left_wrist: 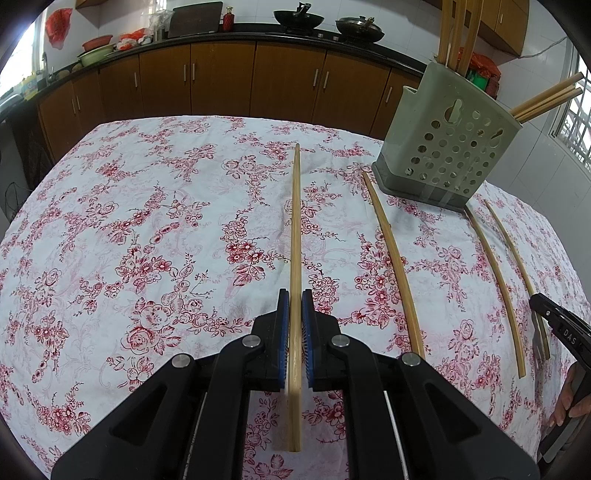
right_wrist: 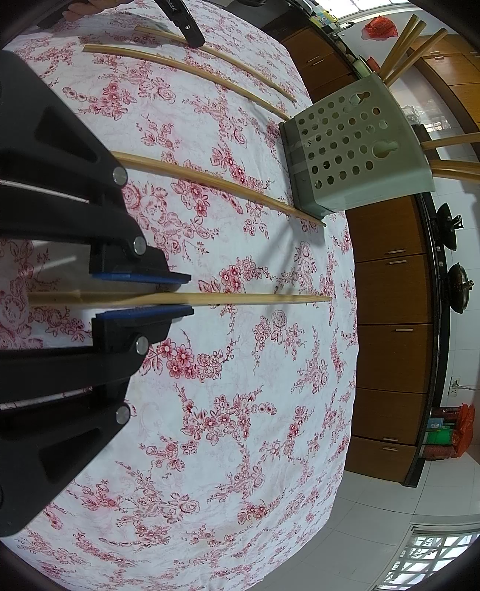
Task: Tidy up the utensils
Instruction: 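Lift the left tool's chopstick over the green holder while the right tool lifts its own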
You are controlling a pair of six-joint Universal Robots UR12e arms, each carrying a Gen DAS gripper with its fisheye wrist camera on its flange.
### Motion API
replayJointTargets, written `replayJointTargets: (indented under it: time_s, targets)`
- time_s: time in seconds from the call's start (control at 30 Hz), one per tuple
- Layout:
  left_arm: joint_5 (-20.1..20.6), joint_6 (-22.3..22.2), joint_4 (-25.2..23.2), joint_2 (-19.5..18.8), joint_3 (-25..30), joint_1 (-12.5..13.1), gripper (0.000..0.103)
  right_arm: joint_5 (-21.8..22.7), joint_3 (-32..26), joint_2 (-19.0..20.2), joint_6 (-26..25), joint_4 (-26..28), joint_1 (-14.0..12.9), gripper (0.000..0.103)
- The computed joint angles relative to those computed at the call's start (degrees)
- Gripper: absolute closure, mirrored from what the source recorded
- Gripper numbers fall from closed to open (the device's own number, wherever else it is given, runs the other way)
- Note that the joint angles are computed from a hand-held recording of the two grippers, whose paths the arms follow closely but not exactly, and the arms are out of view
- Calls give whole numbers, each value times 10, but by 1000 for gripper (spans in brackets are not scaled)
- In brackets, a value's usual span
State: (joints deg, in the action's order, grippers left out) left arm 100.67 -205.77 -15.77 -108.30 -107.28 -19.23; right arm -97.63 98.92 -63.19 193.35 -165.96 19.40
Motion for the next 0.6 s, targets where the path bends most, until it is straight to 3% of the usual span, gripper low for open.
replayJointTargets:
  time_s: [0.43, 0.6]
  targets:
    - [27, 14, -15, 8, -7, -13, 95, 30, 30, -19, 24, -19, -6, 94]
    - [45, 40, -11, 12, -5, -18, 95, 10, 37, -31, 20, -45, -2, 95]
